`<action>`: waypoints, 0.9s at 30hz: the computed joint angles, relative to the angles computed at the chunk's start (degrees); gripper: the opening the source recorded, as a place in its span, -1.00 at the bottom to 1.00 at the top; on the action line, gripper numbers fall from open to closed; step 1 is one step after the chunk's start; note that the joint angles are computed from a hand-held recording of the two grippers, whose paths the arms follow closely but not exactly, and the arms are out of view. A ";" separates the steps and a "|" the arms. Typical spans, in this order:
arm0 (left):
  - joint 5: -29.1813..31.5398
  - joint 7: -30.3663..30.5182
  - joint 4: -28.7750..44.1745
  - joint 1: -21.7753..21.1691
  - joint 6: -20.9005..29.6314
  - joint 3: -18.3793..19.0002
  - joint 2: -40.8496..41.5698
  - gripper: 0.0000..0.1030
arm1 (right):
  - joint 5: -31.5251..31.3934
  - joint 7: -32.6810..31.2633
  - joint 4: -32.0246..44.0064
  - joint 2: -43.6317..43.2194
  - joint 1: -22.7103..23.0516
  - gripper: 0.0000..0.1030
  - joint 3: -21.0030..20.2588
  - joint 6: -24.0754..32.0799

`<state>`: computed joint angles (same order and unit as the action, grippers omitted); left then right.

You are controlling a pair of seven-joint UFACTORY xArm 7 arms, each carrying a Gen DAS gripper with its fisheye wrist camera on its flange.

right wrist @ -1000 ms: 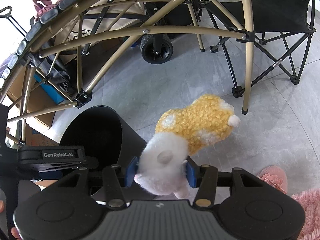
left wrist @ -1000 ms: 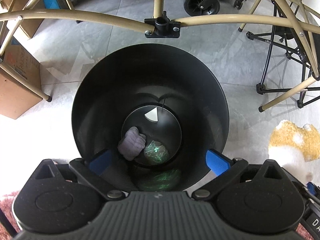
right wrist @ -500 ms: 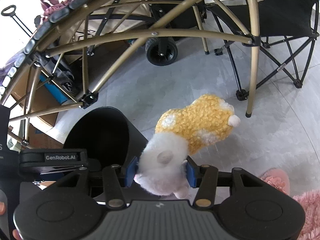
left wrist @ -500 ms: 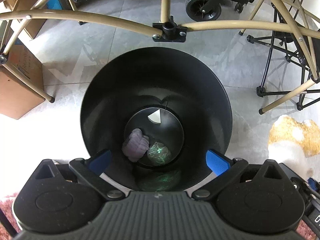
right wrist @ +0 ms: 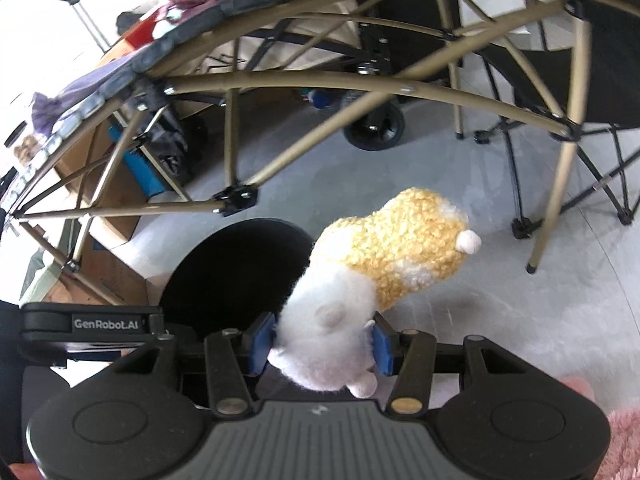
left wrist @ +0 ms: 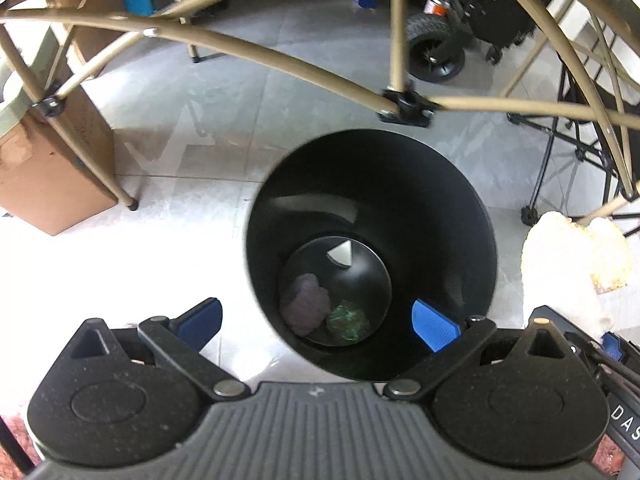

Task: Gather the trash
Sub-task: 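Lower the right tool over the bin and open it to drop the plush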

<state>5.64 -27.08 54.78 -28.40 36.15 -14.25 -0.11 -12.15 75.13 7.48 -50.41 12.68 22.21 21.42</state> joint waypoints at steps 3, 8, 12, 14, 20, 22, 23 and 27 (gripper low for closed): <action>-1.03 0.84 -1.66 0.98 -0.51 0.83 -1.62 1.00 | -1.45 -0.43 2.42 3.50 -1.52 -0.04 1.60 -1.85; -1.49 1.29 -4.38 3.02 -1.28 1.79 -3.98 1.00 | -4.11 -1.59 6.81 10.70 -4.84 -0.04 3.54 -5.40; -2.25 1.79 -6.03 4.59 -1.53 2.45 -5.20 1.00 | -5.52 -2.34 9.76 16.76 -6.41 -0.04 4.33 -7.94; -2.66 2.30 -6.76 5.32 -1.62 2.77 -5.89 1.00 | -5.99 -2.58 11.11 19.10 -6.73 -0.04 4.49 -8.29; -1.96 1.74 -8.00 7.15 -1.91 3.05 -7.28 1.00 | -8.08 -1.98 14.62 25.52 -7.42 -0.04 4.71 -8.90; -2.02 1.71 -8.05 7.38 -1.66 3.00 -7.40 1.00 | -9.12 -1.48 15.69 27.38 -7.53 -0.04 4.78 -8.85; -2.21 1.96 -8.11 7.56 -1.58 3.14 -7.37 1.00 | -9.59 -1.47 16.18 28.29 -7.39 -0.04 4.47 -8.79; -1.69 1.05 -8.23 8.24 -1.11 3.16 -7.38 1.00 | -11.89 -0.89 18.33 32.08 -7.06 -0.04 3.38 -8.55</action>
<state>3.95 -26.03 46.56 -20.16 35.04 -11.09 -7.50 -24.04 74.24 25.81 -18.33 5.62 25.59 12.87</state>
